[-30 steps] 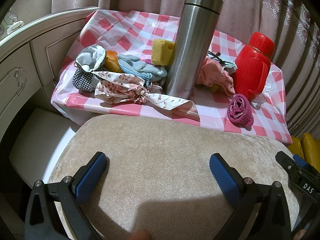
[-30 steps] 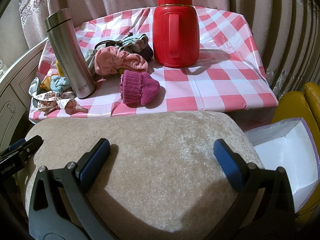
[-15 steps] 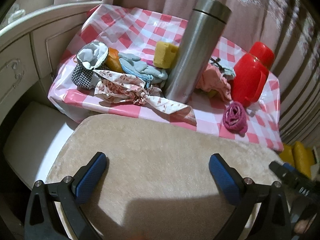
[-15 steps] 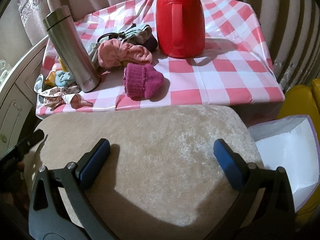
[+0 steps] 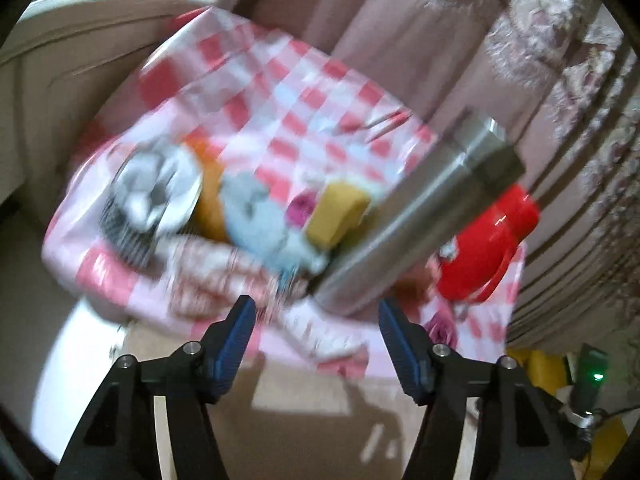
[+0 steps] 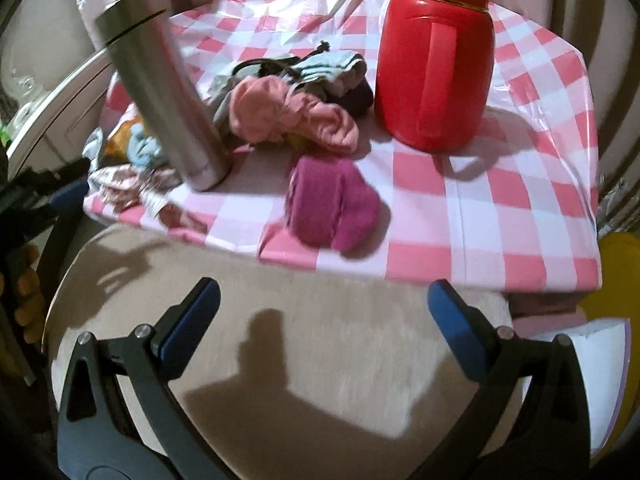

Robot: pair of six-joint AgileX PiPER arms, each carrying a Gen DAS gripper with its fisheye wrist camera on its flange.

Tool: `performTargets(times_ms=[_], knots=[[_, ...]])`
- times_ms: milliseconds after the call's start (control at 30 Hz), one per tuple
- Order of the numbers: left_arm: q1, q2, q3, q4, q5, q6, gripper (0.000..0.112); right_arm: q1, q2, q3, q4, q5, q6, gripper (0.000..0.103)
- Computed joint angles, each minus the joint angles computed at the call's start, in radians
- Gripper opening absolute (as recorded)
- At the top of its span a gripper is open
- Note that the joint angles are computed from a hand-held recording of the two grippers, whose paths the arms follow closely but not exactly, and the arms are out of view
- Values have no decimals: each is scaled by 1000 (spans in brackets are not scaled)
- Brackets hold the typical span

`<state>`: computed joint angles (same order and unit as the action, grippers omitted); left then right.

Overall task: Organize soft objects
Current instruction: 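Grasp the yellow sponge with the left tool while the right tool grasps the magenta knit sock, then carry the sponge and sock to the white box while both tools open to drop them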

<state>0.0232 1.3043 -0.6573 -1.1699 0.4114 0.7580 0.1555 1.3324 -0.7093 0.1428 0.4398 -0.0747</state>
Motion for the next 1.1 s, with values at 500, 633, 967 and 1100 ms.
performTargets(times_ms=[500,633,967,1100], knots=[[192,419,-329,-230,426,431,62,17,302,-258,-44,24,17,97],[195,488,-381,-236,458,424,57,8,371,-314,-13,46,-9,84],[174,543,-433,-219,463,410,31,-25,422,-346,113,46,-129,46],[217,512,-375,-289,483,451,27,-21,380,-297,168,10,-186,40]])
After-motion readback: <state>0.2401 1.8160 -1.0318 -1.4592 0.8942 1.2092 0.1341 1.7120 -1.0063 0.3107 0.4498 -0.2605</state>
